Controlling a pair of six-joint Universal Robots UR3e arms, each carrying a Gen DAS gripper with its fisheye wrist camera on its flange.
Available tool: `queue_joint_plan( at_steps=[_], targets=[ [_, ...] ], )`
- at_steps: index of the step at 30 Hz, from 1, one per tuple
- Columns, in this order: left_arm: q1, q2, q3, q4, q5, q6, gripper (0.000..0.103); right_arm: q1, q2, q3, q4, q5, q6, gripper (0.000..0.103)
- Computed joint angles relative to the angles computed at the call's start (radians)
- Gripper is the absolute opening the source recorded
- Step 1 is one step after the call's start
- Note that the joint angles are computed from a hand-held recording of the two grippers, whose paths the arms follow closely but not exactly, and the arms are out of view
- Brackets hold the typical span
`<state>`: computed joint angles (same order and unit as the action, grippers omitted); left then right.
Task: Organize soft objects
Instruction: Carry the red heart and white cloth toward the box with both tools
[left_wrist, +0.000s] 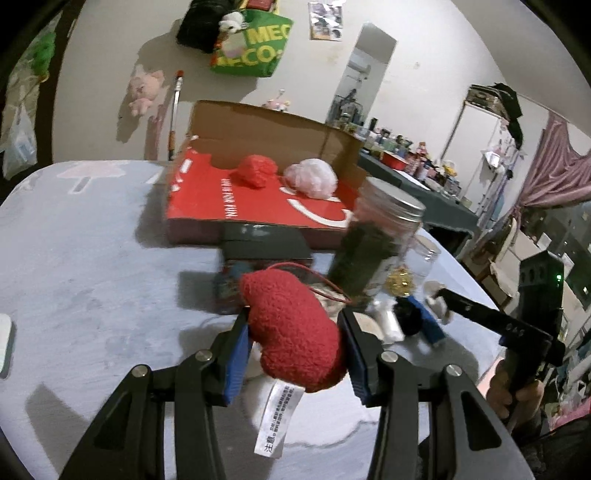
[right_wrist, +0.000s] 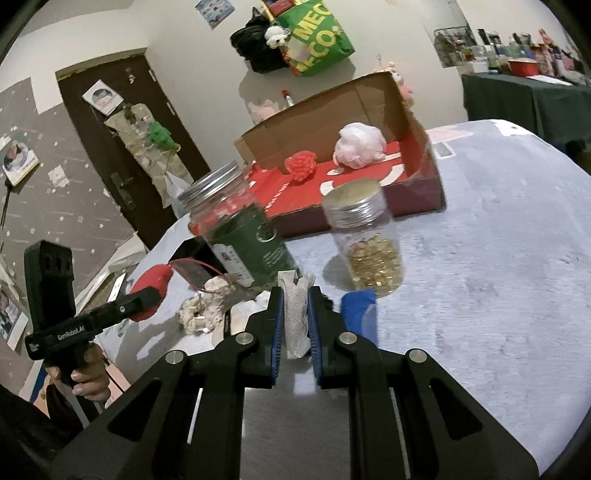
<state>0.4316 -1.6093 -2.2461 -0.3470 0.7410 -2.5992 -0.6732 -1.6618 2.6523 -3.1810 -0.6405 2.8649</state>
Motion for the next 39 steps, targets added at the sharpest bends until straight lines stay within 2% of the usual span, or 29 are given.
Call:
queue_joint_plan(
  at_steps=[10,18,22,33,39],
  targets=[
    [0.072,-0.029,0.026,0.001,0.055,0.017,0.048,-0.082,-0.059,-0.001,0.139,-0.005,-0.062,0.012],
    [0.078,-0.15,0.128,0.015,0.049,0.053,0.048,-0.119,-0.077,-0.027,0.216,-0.03,-0.113,0.012],
    [0.06,-0.201,0.195,0.025,0.06,0.067,0.048,-0.108,-0.035,-0.088,0.248,-0.059,-0.139,0.012],
    [0.011,-0.312,0.42,-0.097,0.076,0.139,0.048,-0.044,0.067,-0.31,0.324,-0.148,-0.156,0.012],
    [-0.009,-0.349,0.545,-0.18,0.073,0.152,0.048,0.024,0.12,-0.43,0.34,-0.232,-0.154,0.012]
  ],
)
